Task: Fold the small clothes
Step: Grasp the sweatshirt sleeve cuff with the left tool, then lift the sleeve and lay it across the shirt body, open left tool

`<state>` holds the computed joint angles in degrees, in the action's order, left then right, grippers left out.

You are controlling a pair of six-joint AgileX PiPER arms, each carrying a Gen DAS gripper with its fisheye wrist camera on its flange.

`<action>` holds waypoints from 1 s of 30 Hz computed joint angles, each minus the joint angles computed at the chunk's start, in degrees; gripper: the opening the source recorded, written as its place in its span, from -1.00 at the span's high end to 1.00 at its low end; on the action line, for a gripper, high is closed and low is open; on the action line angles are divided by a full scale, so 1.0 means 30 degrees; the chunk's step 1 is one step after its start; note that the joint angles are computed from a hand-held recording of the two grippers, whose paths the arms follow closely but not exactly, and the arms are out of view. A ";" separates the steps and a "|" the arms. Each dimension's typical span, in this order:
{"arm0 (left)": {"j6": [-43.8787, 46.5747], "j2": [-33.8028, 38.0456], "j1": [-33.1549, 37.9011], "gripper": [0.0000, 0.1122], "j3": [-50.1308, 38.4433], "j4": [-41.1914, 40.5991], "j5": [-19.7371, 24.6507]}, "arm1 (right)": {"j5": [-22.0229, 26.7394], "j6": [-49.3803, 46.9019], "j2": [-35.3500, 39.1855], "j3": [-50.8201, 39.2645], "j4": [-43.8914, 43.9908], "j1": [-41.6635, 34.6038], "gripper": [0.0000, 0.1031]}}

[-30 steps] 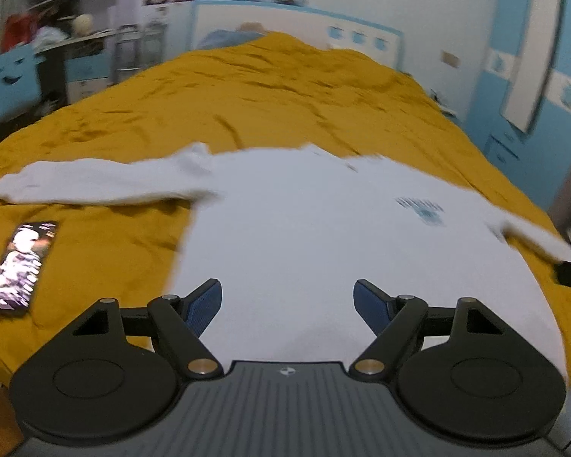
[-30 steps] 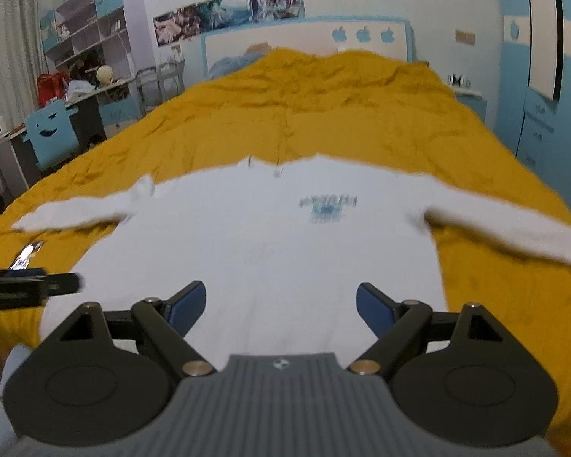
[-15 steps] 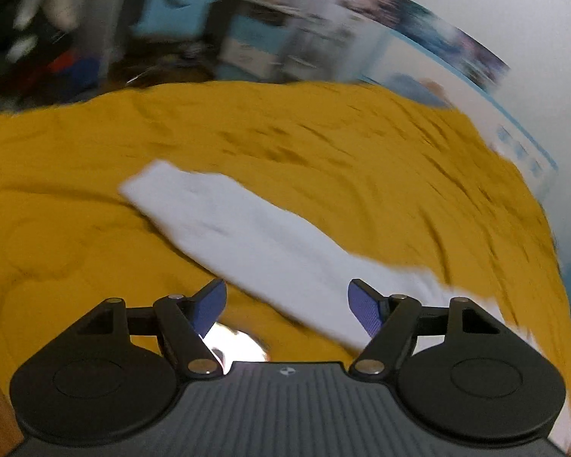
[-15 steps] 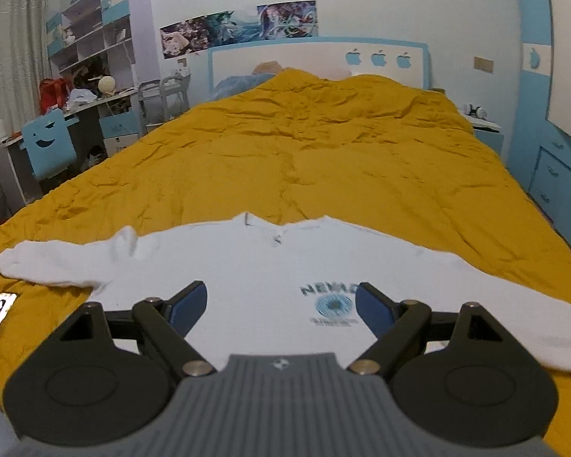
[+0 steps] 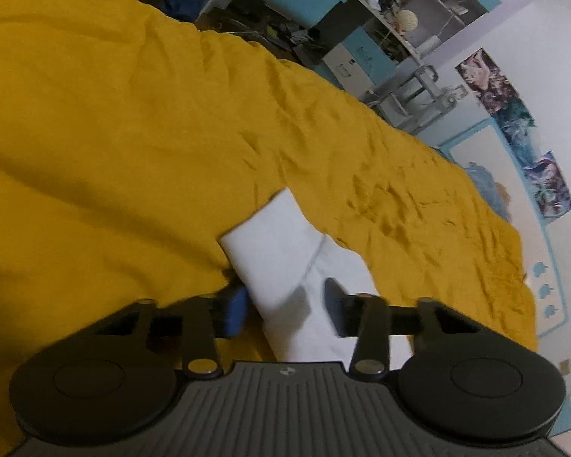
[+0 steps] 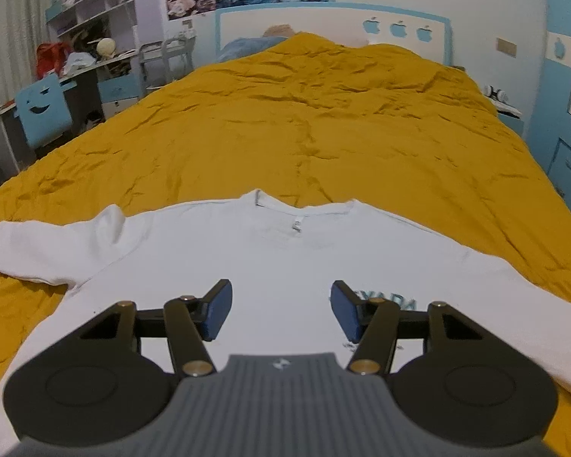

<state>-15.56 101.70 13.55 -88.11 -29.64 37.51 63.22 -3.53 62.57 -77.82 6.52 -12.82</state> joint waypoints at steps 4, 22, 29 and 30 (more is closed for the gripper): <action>-0.0796 -0.0609 -0.0903 0.87 0.0095 0.2547 -0.0915 | -0.0450 -0.0052 0.0803 0.0127 -0.0115 0.0581 0.46; -0.4283 0.0890 -1.7772 0.89 -1.2763 1.6134 0.3702 | -0.0408 -0.3842 0.0026 0.1147 0.4059 -0.3466 0.46; -0.3445 0.4933 -2.2185 0.89 -1.4595 1.5584 0.5087 | 0.0244 -0.5335 -0.0895 0.2241 0.4733 -0.6617 0.46; -0.3284 0.5477 -2.2682 0.89 -1.4461 1.5559 0.5205 | 0.0410 -0.5665 -0.1005 0.2413 0.4944 -0.7115 0.46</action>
<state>-25.41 118.14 -54.50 -131.49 17.03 53.13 64.45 -20.53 59.55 -70.58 21.35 -34.16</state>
